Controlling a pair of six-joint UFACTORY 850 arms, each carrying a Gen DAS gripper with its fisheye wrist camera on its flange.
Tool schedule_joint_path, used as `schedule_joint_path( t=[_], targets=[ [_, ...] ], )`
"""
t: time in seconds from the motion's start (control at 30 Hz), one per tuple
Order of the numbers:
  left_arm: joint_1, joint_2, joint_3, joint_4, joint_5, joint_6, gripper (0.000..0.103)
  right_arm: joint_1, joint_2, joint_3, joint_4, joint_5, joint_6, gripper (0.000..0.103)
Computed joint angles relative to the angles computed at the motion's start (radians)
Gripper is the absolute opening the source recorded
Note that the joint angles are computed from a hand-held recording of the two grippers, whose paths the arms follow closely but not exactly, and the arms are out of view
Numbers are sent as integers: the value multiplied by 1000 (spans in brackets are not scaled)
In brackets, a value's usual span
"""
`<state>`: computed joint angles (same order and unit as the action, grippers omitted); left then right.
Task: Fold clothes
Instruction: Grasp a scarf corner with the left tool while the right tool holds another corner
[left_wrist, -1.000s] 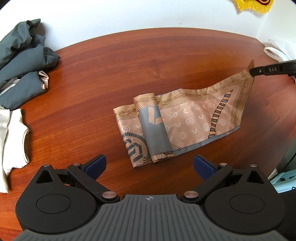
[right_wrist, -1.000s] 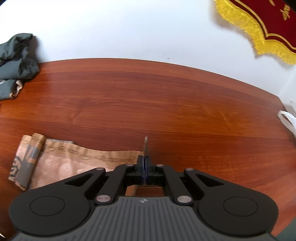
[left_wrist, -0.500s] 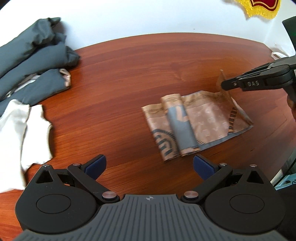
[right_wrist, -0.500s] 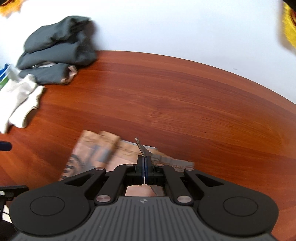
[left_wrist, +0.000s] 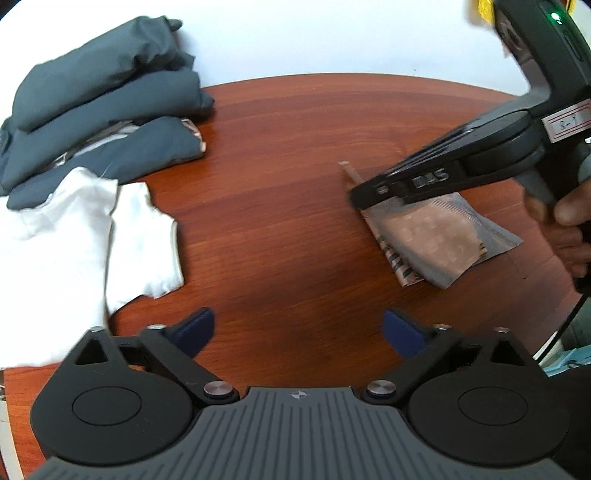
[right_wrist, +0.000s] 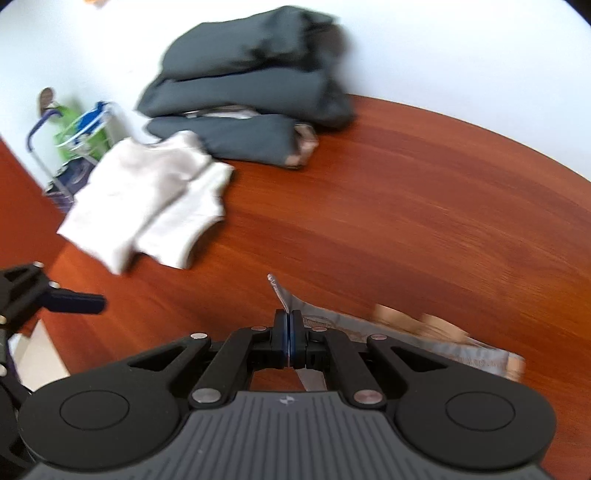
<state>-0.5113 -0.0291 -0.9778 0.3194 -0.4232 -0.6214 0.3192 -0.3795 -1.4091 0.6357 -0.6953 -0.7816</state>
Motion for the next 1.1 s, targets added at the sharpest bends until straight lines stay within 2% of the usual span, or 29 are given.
schedule_joint_path(
  t=[0.1,0.3,0.5,0.53,0.67,0.83,0.93,1.1],
  targets=[
    [29,23,22,-42,12,49,91,55,-27,-47,2,-28,3,1],
    [87,65,70,-163,66,180,90,119,-67,-112,15,-67,8,1],
    [136,83,108,-342,116,347,67,176,-96,-187,56,-116,1,1],
    [145,84,113,-358,121,361,66,182,-99,-194,57,-118,2,1],
    [161,90,128,-313,140,307,64,206,-104,-220,63,-124,8,1],
    [168,102,143,-121,152,124,63,218,-109,-242,63,-125,52,1],
    [184,110,155,-138,158,145,63,219,-110,-243,65,-119,61,1],
    [208,105,161,-219,157,250,44,224,-109,-242,71,-108,76,1]
  ],
)
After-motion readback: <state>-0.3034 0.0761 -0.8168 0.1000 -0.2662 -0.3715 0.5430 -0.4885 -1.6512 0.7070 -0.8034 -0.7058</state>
